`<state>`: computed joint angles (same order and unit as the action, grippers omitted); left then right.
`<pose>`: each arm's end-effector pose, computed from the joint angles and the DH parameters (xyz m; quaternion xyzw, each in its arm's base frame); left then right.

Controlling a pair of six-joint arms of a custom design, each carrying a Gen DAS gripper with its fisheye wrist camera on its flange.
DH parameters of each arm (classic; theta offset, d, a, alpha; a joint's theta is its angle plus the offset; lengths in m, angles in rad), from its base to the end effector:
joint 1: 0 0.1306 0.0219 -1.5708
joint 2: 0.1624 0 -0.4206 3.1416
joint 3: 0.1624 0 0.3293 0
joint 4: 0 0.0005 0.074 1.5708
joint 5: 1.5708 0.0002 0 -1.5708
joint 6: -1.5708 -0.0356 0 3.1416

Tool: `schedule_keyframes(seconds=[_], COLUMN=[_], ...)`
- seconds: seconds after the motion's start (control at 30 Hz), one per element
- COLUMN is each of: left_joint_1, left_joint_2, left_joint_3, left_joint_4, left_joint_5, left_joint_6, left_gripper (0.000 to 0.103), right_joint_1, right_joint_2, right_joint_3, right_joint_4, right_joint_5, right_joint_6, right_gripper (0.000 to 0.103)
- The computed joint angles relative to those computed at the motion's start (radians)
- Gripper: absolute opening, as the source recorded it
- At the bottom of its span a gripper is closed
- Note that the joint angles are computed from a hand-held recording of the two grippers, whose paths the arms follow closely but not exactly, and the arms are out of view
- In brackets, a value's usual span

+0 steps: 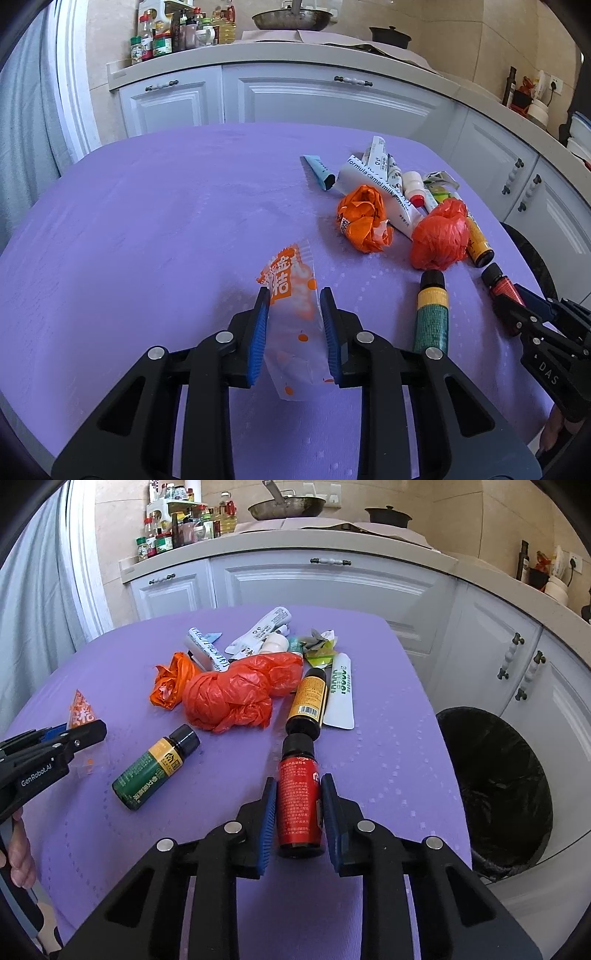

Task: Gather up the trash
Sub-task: 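Carry the wrapper and red bottle over the black bin and open both grippers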

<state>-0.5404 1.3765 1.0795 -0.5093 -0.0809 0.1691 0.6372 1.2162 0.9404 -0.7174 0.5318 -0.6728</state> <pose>0.3434 -0.2032 0.3755 0.1563 0.9139 -0.0943 0.3625 0.2645 0.1727 0.3660 0.0913 0.9234 -0.0324 0.3714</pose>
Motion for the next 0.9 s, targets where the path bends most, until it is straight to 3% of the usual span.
schedule_keyframes(seconds=[0.27, 0.47, 0.67, 0.9], left_joint_1=[-0.031, -0.115, -0.217, -0.345], left_joint_2=[-0.04, -0.041, 0.018, 0.127], left_joint_3=[-0.007, 0.03, 0.111, 0.229], left_joint_4=[0.007, 0.016, 0.011, 0.019], left_joint_5=[0.005, -0.001, 0.033, 0.026], left_joint_6=[0.007, 0.0, -0.003, -0.022], left_gripper=[0.026, 0.026, 0.026, 0.026], right_joint_1=[0.029, 0.0, -0.084, -0.264], right_joint_2=[-0.059, -0.144, -0.249, -0.369], right_joint_3=[-0.012, -0.036, -0.079, -0.14], right_joint_4=[-0.016, -0.066, -0.12, -0.109], right_joint_5=[0.069, 0.127, 0.17, 0.155], right_joint_6=[-0.02, -0.05, -0.065, 0.014], right_gripper=[0.025, 0.025, 0.025, 0.025])
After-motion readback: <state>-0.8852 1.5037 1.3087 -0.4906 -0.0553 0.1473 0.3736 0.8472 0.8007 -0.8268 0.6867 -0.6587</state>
